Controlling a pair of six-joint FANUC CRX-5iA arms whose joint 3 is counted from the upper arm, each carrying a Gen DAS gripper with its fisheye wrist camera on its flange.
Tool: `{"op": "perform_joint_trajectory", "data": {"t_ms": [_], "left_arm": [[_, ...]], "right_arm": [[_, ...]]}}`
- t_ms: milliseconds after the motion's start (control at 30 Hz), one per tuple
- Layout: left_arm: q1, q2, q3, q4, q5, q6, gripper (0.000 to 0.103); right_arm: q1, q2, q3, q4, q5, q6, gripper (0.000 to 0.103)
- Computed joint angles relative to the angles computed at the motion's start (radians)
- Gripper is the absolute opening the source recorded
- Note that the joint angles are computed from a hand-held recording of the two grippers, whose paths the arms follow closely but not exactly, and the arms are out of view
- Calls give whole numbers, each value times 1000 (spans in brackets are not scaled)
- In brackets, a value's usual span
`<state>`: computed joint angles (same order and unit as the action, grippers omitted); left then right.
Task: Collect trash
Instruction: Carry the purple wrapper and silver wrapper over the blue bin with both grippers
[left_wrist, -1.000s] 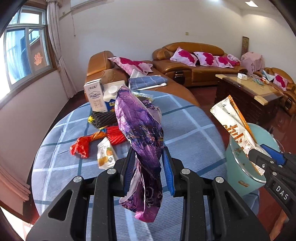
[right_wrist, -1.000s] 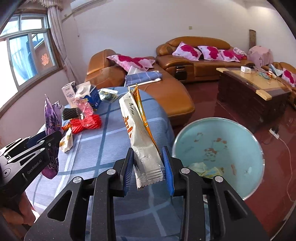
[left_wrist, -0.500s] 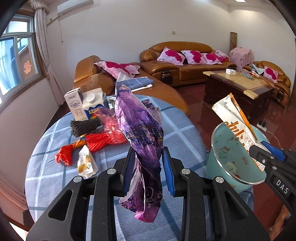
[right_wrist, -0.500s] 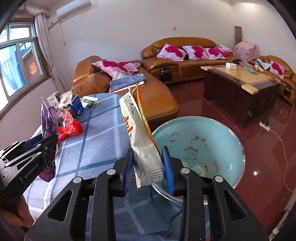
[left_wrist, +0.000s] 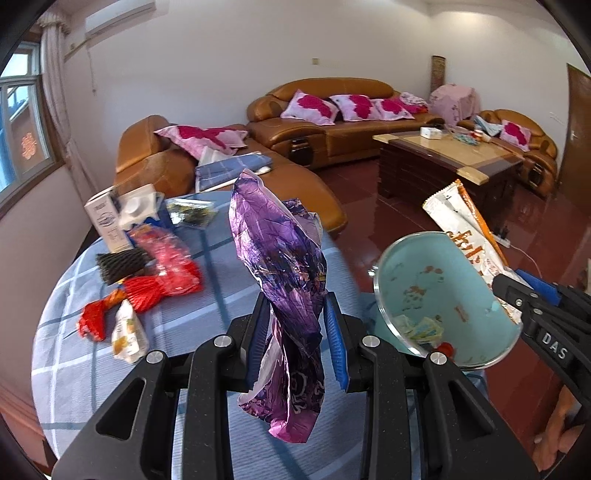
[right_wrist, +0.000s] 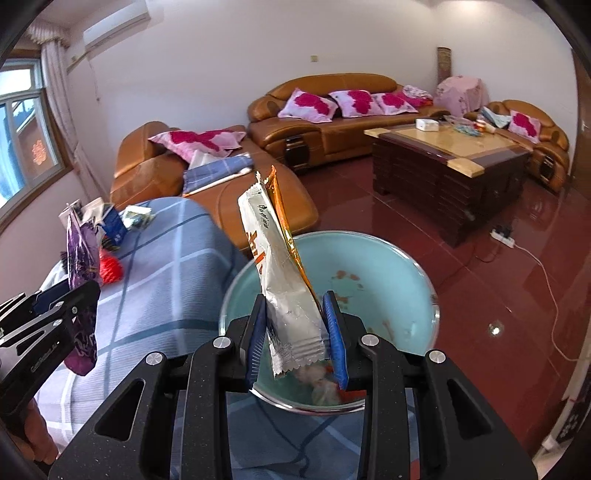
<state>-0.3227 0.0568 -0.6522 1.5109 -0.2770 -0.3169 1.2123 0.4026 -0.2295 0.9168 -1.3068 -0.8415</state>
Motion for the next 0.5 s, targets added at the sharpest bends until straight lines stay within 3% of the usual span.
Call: {"op": "perform_joint_trajectory", "data": {"t_ms": [500], "left_arm": [[-51, 56, 38, -151, -98, 89, 31]], "right_arm": [[7, -44, -73, -118, -29, -77, 32]]}}
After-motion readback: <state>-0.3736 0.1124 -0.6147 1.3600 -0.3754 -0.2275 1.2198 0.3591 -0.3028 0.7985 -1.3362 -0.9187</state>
